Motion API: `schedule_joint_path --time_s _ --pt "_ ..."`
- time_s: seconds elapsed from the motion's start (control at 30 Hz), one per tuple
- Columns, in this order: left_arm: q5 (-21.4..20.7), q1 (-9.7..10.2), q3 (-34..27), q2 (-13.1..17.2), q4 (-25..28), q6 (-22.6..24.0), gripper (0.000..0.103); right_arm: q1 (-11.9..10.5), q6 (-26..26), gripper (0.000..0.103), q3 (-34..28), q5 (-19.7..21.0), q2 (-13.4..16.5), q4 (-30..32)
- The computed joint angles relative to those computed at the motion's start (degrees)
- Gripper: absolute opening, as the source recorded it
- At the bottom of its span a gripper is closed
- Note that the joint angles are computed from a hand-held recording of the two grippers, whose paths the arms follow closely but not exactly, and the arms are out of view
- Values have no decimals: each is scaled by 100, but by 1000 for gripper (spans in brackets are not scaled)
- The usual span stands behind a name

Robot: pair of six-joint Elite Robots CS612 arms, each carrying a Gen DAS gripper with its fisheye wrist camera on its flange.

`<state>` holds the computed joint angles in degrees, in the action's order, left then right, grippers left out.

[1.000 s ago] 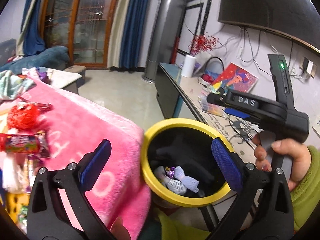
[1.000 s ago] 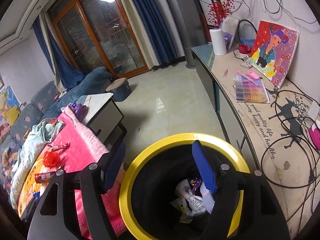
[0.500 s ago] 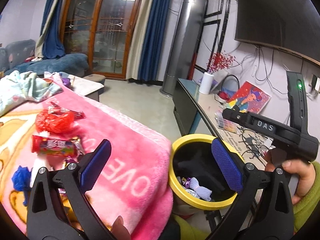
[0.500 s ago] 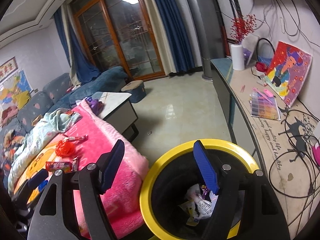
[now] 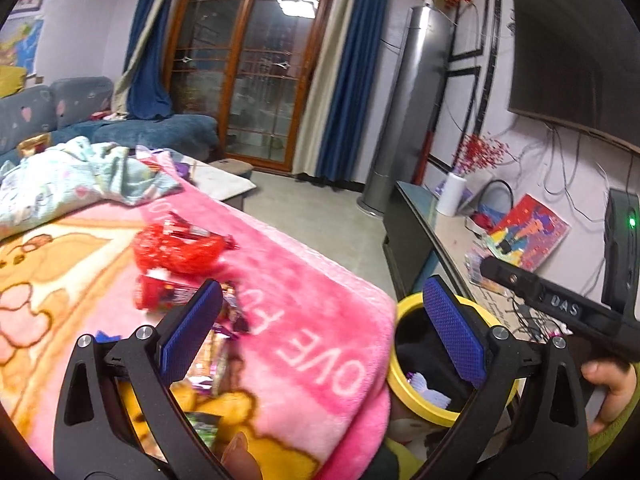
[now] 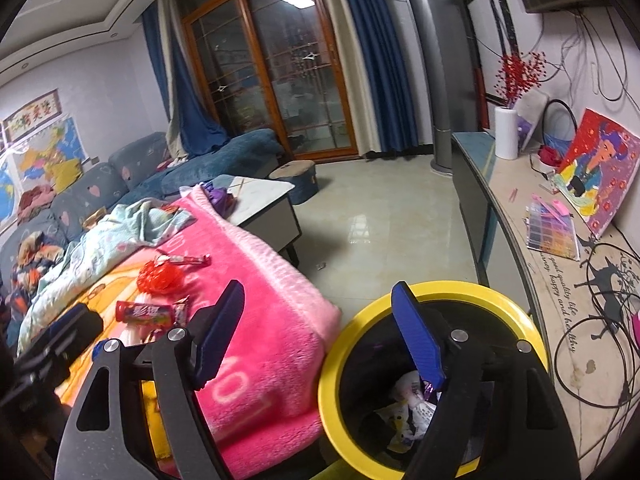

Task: Collect trash
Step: 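Move both open tools back toward the remaining trash on the blanket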

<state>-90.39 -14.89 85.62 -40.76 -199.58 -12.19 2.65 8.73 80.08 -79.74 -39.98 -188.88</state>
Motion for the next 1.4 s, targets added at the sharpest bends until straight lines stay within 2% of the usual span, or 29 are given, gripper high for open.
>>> schedule_joint_path --time_s 0.4,0.83,1.4 --pt "422 157 230 -115 -256 -243 92 156 -256 76 -28 229 -3 77" --pt "584 293 352 -175 -380 -467 92 337 -462 77 -118 404 30 177" --pt "838 485 361 -168 -142 -764 92 588 -752 78 -402 691 205 606"
